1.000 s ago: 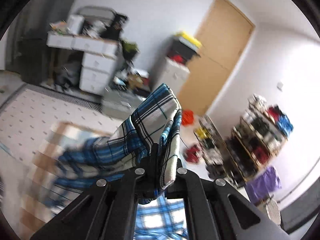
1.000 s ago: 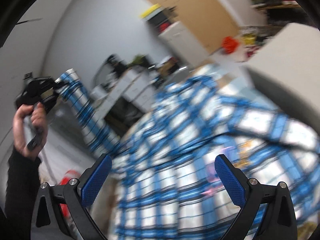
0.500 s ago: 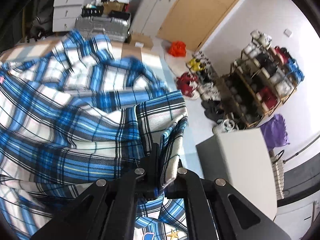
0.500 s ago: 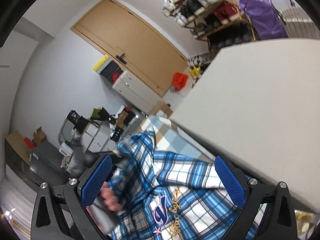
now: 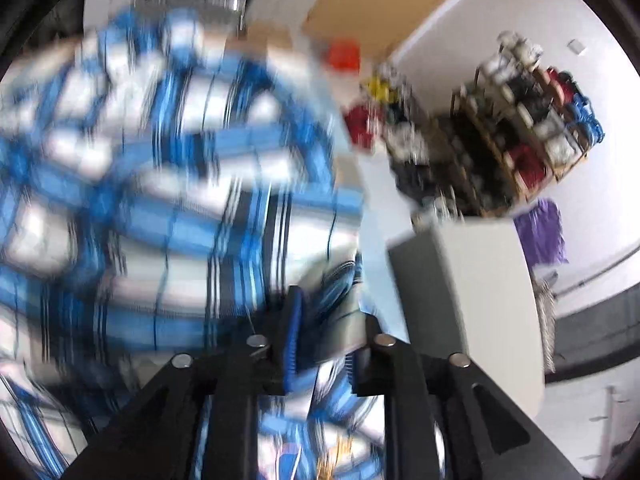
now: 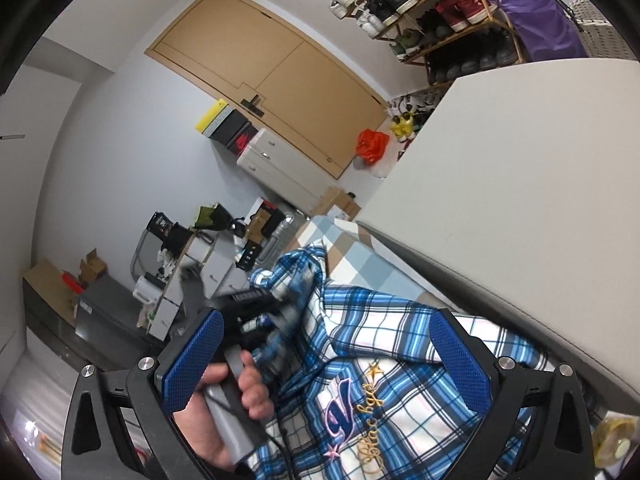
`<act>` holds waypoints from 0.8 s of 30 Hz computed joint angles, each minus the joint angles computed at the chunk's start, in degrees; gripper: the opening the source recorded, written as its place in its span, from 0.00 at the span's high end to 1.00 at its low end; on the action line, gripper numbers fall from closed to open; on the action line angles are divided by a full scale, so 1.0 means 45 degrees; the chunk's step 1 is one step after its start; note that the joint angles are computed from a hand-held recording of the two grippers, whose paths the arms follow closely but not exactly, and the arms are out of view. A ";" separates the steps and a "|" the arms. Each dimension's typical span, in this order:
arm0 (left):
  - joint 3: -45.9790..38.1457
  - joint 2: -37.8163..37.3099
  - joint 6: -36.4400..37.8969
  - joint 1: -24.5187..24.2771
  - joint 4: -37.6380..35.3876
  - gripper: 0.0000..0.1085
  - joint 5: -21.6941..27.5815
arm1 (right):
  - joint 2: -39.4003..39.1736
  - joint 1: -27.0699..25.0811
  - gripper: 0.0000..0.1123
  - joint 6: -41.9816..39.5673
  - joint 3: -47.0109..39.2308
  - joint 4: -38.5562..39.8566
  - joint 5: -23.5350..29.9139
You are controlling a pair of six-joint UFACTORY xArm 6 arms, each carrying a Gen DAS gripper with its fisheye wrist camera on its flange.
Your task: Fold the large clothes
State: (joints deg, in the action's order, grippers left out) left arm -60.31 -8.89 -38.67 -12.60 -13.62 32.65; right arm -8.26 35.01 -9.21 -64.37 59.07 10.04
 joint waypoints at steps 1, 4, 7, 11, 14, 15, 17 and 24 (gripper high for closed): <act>0.0274 -0.0287 0.0575 0.0011 -0.0800 0.86 0.0174 | -0.0010 -0.0014 0.08 0.0022 0.0023 -0.0026 0.0002; 0.1508 -0.1851 0.2446 0.0010 -0.2324 0.62 0.0920 | 0.0045 0.0017 0.08 -0.0011 -0.0022 0.0147 0.0046; 0.2646 -0.3978 0.3850 0.0236 -0.2644 0.36 0.1983 | 0.0055 0.0069 0.08 -0.0096 -0.0069 0.0211 0.0218; 0.2902 -0.6332 0.2422 0.0740 0.2143 0.27 0.4291 | 0.0034 0.0248 0.08 -0.0309 -0.0093 0.0299 0.0299; 0.2649 -0.6715 0.1737 0.1063 0.6141 0.27 0.6558 | 0.0054 0.0359 0.08 -0.0618 -0.0174 0.0496 0.0414; 0.2581 -0.6643 0.1756 0.1107 0.7019 0.27 0.7451 | 0.0068 0.0429 0.08 -0.0608 -0.0184 0.0375 0.0380; 0.2567 -0.6460 0.2278 0.1524 0.7201 0.27 0.8303 | 0.0124 0.0505 0.08 -0.0507 -0.0229 0.0058 0.0415; 0.4169 -0.7406 0.3064 0.4035 0.3224 0.27 0.7023 | 0.0090 0.0701 0.08 -0.0390 -0.0148 -0.0603 0.0169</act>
State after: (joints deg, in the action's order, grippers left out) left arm -41.55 -42.22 -24.88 5.56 0.89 64.25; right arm -7.85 38.16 -10.97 -65.04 56.36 10.80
